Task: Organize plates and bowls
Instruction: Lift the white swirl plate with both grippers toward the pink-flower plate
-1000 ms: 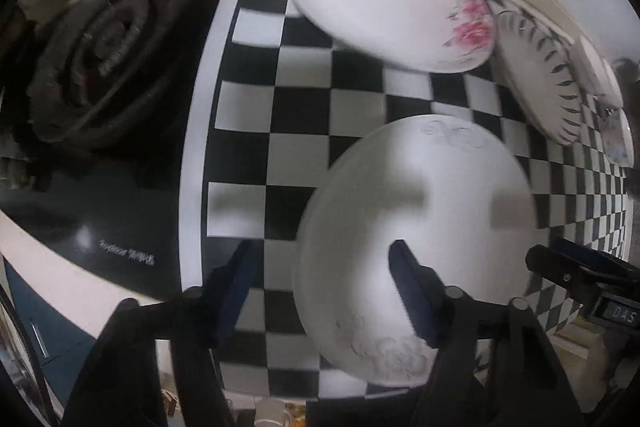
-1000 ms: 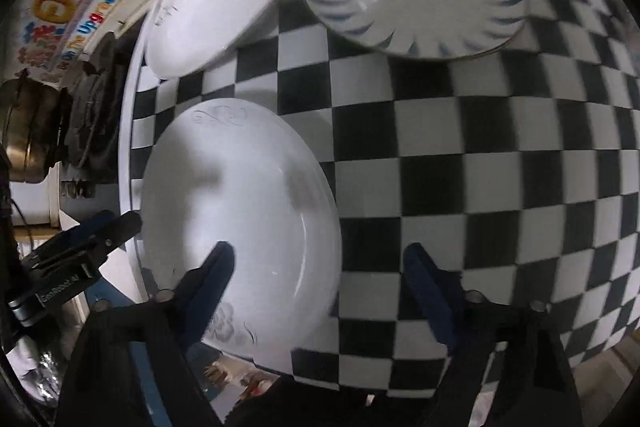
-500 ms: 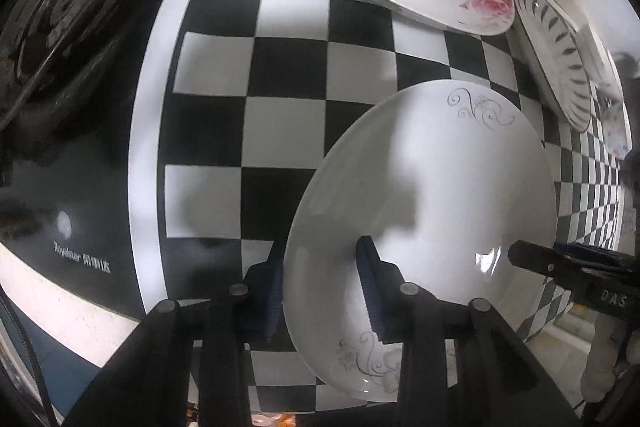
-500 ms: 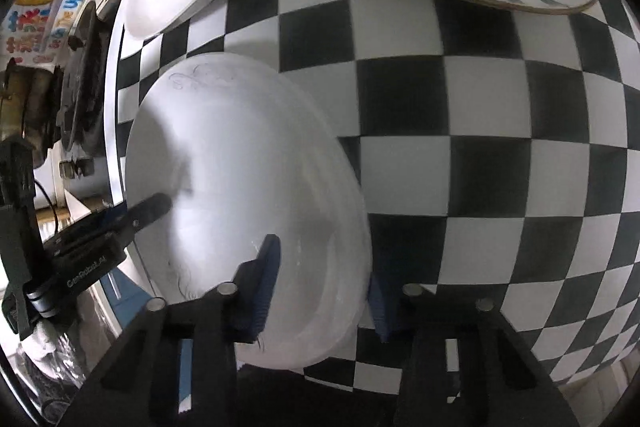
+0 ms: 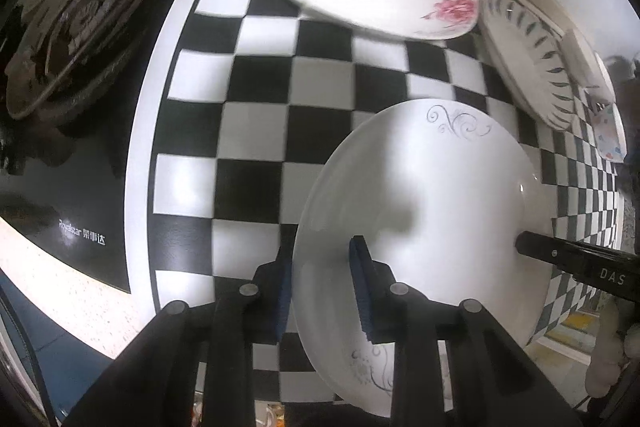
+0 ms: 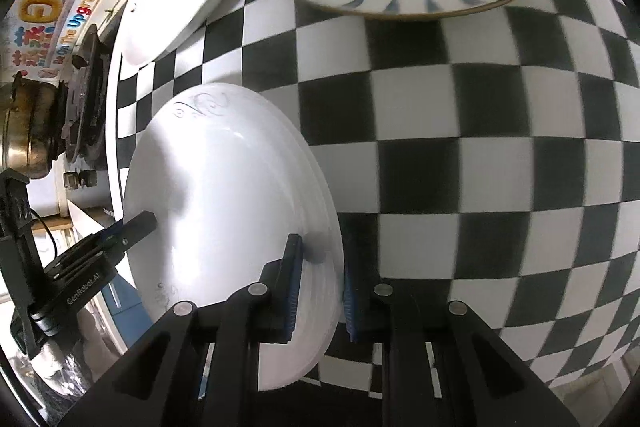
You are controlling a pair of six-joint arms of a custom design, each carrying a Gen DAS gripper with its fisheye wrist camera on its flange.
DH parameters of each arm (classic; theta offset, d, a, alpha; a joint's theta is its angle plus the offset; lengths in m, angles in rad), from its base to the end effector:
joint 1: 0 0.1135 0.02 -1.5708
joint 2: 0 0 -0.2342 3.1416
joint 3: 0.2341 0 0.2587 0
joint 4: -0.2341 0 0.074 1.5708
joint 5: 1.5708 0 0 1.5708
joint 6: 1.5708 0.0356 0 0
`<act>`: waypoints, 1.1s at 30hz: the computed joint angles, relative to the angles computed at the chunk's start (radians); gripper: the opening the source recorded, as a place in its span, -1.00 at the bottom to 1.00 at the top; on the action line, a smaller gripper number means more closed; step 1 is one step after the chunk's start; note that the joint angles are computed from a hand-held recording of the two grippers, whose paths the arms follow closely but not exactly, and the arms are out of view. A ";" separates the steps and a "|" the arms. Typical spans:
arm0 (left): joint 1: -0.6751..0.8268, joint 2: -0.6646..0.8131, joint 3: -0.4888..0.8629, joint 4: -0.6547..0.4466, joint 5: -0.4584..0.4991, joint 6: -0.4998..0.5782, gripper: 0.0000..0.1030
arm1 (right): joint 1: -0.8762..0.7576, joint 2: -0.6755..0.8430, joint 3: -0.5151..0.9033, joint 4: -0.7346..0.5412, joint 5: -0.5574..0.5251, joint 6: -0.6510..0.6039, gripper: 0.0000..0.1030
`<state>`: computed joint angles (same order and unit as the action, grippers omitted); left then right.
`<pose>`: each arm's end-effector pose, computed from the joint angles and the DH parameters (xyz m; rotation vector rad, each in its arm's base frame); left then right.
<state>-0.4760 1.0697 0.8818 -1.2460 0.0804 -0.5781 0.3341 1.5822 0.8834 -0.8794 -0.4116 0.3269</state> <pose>0.1594 -0.0854 0.2224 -0.1475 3.0529 -0.2117 0.2345 0.0965 0.1251 0.0083 -2.9458 -0.5781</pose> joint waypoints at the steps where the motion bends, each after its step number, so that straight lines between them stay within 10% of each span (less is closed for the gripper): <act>1: -0.019 0.000 0.014 -0.005 -0.005 -0.017 -0.53 | -0.025 -0.015 -0.005 -0.011 -0.001 -0.022 -0.62; 14: -0.274 0.219 0.173 0.104 -0.026 -0.129 -0.53 | -0.400 -0.251 -0.057 -0.226 0.025 -0.306 -0.65; 33: -0.433 0.583 0.386 0.137 -0.031 -0.213 -0.52 | -0.801 -0.081 -0.080 -0.172 0.098 -0.633 -0.61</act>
